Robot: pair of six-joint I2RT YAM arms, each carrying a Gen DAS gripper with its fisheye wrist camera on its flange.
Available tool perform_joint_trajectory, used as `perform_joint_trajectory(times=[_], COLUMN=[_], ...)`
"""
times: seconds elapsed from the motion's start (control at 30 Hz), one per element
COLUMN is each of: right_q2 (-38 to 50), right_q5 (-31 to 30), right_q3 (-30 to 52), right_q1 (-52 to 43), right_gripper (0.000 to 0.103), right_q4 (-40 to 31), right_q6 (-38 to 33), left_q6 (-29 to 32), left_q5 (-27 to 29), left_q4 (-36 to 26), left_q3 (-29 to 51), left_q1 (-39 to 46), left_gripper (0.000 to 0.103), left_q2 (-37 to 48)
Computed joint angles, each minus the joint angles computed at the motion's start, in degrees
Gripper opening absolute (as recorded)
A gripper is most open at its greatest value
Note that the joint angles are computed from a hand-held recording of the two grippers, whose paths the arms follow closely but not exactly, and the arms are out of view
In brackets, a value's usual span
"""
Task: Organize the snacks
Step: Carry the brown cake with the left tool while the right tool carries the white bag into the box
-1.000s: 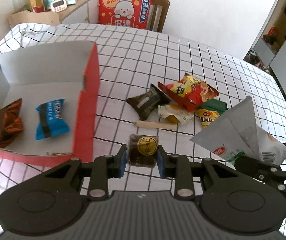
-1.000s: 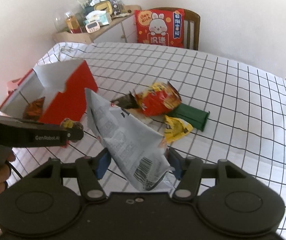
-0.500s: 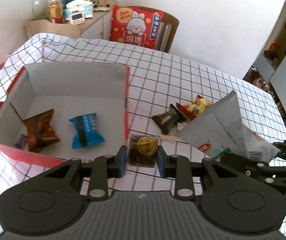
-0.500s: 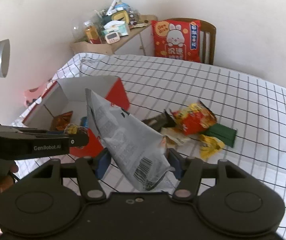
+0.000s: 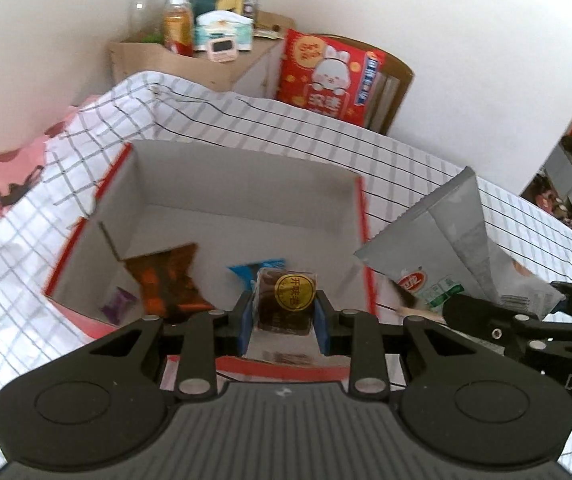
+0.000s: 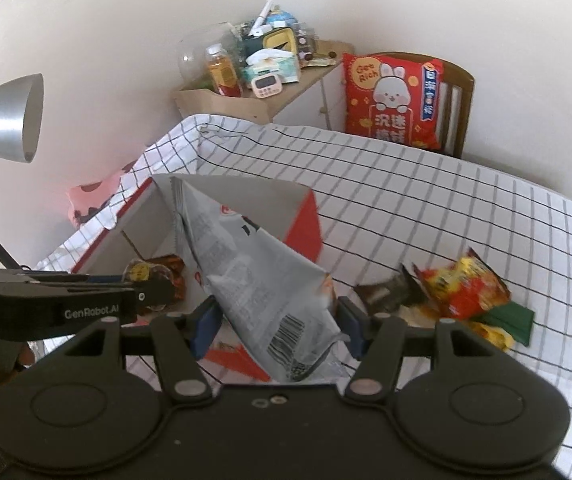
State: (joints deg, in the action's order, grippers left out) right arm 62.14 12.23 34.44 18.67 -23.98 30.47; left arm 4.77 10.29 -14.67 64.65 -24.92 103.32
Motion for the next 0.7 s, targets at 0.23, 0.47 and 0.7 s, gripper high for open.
perform_joint_trajectory(times=[0.23, 0.47, 0.7], right_q2=[12.92, 25.61, 37.36], right_q5=[0.79, 1.1, 0.54], right_q3=[6.29, 13.3, 20.4], right_q1=[2.21, 2.7, 1.57], right_gripper=[0.061, 0.061, 0.061], right_q4=[5.8, 9.46, 10.67], right_q6=[-0.02, -2.26, -5.44], left_q6=[2.08, 3.54, 4.81], left_q5=[-0.91, -1.61, -1.99], left_q4=[-0.74, -2.68, -4.34], left_q3=[5.98, 13.86, 20.69], left_q1=[4.81, 8.27, 8.83], left_gripper=[0.03, 0.03, 0.03], left_q2=[5.4, 13.31, 20.3])
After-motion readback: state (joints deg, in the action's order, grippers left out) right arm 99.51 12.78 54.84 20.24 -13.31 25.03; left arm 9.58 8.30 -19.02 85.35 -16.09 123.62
